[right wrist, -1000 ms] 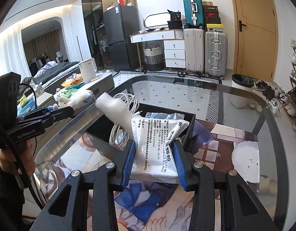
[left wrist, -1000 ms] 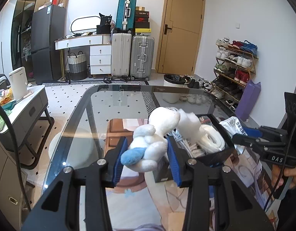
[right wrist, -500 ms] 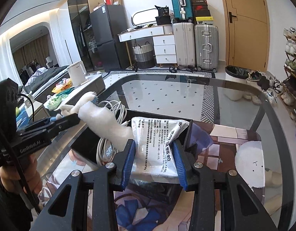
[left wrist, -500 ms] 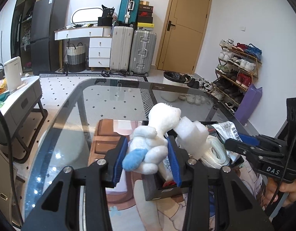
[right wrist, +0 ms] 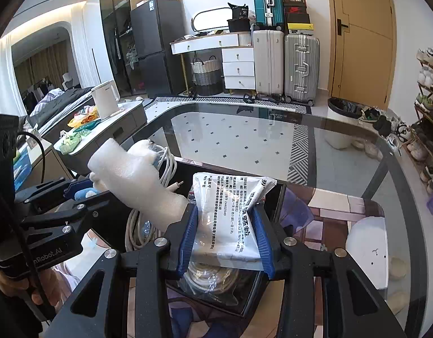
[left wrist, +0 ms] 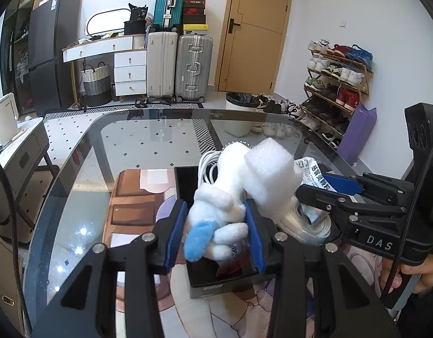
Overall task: Organize soft objects
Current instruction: 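Lift the plush toy and sachet and carry them over the black box, then lower the plush toy and sachet into the box and open both tools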
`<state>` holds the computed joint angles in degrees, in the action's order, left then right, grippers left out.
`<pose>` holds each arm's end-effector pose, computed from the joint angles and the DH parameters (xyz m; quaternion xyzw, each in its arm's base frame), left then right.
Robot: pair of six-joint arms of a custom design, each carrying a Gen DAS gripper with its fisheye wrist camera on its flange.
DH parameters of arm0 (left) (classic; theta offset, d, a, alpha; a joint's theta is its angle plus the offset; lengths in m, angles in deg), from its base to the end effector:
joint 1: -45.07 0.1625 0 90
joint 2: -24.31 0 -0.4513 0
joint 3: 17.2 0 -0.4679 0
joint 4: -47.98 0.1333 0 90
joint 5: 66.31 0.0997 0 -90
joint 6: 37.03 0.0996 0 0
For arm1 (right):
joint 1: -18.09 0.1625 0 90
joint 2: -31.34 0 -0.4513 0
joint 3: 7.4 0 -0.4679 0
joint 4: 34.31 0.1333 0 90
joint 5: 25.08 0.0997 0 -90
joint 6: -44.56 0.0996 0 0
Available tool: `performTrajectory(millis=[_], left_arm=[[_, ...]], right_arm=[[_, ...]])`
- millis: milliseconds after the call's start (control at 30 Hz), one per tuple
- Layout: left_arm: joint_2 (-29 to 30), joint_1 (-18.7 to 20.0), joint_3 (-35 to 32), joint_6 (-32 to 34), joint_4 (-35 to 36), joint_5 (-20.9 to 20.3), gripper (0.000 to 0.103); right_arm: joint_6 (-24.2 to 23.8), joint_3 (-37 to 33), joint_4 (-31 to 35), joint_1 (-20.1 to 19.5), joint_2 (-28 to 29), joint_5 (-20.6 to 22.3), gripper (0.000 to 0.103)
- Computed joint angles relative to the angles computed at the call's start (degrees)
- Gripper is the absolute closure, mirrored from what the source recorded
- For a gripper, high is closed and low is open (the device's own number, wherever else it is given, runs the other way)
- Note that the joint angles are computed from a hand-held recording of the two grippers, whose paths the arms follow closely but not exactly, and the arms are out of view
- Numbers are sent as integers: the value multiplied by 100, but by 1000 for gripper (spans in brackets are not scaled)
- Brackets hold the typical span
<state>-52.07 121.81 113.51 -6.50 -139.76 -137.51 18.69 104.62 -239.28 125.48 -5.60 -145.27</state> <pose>0.0426 -0.5405 0.2210 0.2858 0.8730 -0.3379 0.2048 0.2626 -0.5600 -0.0205 0.2520 -0.8764 0.3103 0.2685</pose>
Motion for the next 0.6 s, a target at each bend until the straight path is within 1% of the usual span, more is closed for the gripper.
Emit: performTrajectory(millis=[133,333,600], left_arm=[[81,-38,-64,16,94,40,63],[133,-7,-84,130,42,-8,63],[207,12,-124,218,11,-20,63]], right_arm=[[-137,-80,-49,30,89,-128,63],[-332,-163,-103,68,208,-292,63],[-433,-213,-165,96,302,-407,63]])
